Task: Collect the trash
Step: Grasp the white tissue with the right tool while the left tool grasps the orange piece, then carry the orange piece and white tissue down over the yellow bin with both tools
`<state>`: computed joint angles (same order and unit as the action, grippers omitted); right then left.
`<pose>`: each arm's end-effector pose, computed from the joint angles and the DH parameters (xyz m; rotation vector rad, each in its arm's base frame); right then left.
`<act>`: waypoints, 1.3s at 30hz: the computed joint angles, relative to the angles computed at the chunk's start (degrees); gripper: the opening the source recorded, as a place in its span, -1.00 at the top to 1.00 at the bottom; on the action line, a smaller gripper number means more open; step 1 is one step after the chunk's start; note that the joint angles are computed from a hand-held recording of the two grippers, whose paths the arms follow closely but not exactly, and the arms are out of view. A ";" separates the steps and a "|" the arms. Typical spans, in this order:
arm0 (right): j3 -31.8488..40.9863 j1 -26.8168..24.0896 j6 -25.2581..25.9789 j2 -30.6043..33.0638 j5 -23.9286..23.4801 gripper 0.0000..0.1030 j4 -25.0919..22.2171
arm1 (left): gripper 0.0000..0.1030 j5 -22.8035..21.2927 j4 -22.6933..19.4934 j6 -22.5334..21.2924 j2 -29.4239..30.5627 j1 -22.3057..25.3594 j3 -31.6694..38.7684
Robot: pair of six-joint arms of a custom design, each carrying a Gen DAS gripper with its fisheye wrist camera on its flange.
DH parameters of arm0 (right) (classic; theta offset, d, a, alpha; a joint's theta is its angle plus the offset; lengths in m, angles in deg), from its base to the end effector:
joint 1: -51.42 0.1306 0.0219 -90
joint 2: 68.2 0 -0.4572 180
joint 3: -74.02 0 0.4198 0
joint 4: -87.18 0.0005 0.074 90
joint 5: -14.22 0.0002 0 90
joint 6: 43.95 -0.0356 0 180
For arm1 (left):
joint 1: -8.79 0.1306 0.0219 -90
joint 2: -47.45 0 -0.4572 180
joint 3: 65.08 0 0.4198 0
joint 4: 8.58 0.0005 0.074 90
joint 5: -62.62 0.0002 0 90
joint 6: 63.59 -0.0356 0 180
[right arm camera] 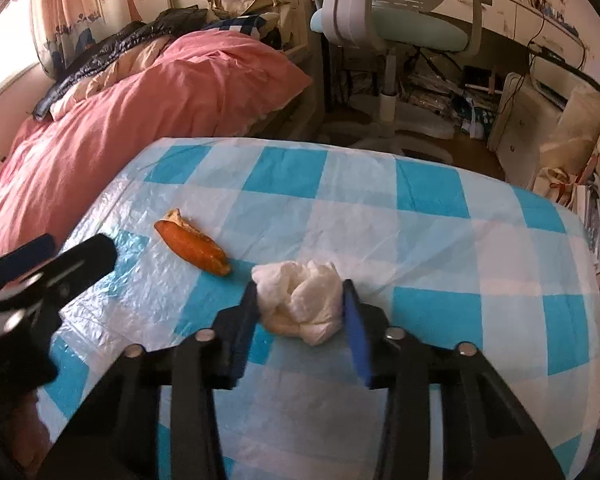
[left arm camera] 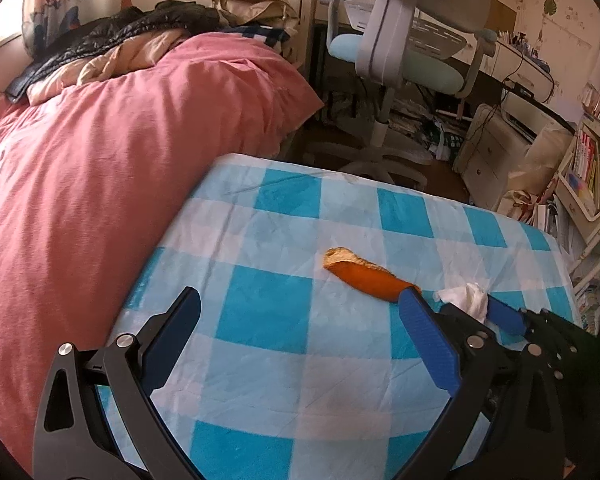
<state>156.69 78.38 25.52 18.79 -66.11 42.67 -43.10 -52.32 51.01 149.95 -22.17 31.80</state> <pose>0.4381 0.2155 0.4733 -0.0588 2.4139 0.1781 0.5269 -0.3055 0.4536 0.0106 2.3932 -0.1206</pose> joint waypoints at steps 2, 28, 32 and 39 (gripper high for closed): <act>-0.32 -0.25 0.41 -0.42 -0.49 0.29 -0.08 | -0.86 0.51 -0.91 0.02 1.19 -0.23 1.31; -1.48 -1.67 -0.20 -1.66 -4.42 0.30 0.01 | 0.64 9.00 -0.93 -0.82 7.24 -0.03 6.61; -1.89 -1.60 -1.44 -2.19 -4.50 0.31 0.20 | 0.68 10.42 1.45 -1.69 4.68 0.51 3.04; -2.36 0.36 -2.52 -3.97 -2.56 0.31 0.09 | 0.69 9.07 2.49 -2.43 -0.11 -0.07 -1.61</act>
